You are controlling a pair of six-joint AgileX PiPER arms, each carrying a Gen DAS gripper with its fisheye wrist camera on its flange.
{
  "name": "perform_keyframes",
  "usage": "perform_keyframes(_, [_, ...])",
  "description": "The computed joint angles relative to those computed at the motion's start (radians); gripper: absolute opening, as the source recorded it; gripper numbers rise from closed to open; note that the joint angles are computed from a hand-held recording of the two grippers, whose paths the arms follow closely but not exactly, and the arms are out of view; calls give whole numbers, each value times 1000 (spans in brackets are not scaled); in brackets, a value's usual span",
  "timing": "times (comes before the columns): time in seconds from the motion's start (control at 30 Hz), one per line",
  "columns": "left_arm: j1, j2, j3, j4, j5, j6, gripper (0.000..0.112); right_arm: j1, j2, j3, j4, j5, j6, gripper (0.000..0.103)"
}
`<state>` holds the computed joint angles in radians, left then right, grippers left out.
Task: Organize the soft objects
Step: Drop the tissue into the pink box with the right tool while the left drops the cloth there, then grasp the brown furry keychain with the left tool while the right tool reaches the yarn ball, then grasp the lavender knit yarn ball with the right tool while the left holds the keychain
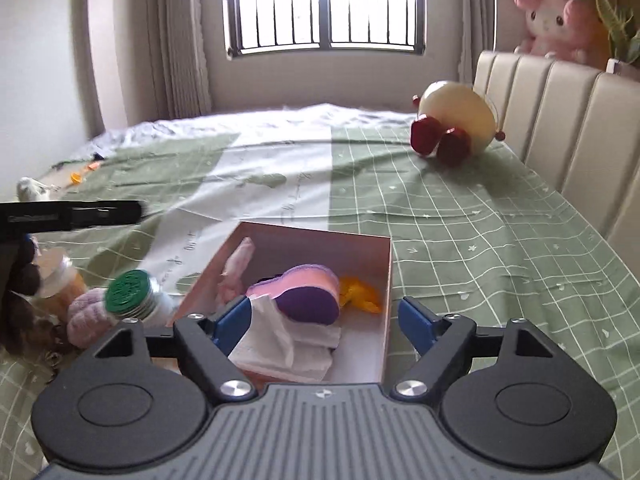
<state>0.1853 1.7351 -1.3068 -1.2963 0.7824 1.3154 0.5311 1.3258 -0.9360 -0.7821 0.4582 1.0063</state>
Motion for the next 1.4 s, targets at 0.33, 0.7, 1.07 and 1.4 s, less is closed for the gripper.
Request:
perform_keyframes(0.33, [446,-52,176,26,52,28,22,319,19,139,-266,46,394,82])
perform_keyframes(0.7, [542,-16,294,-104,93,382,42,500,159,49,-227,110,413,82])
perform_keyframes(1.07, [363,45,233,255,-38,377,42,515,262,-2,-133,66,326,82])
perform_keyframes(1.4, [395,88,117,511,254,265,46,527,401,-276,-196,158,122,83])
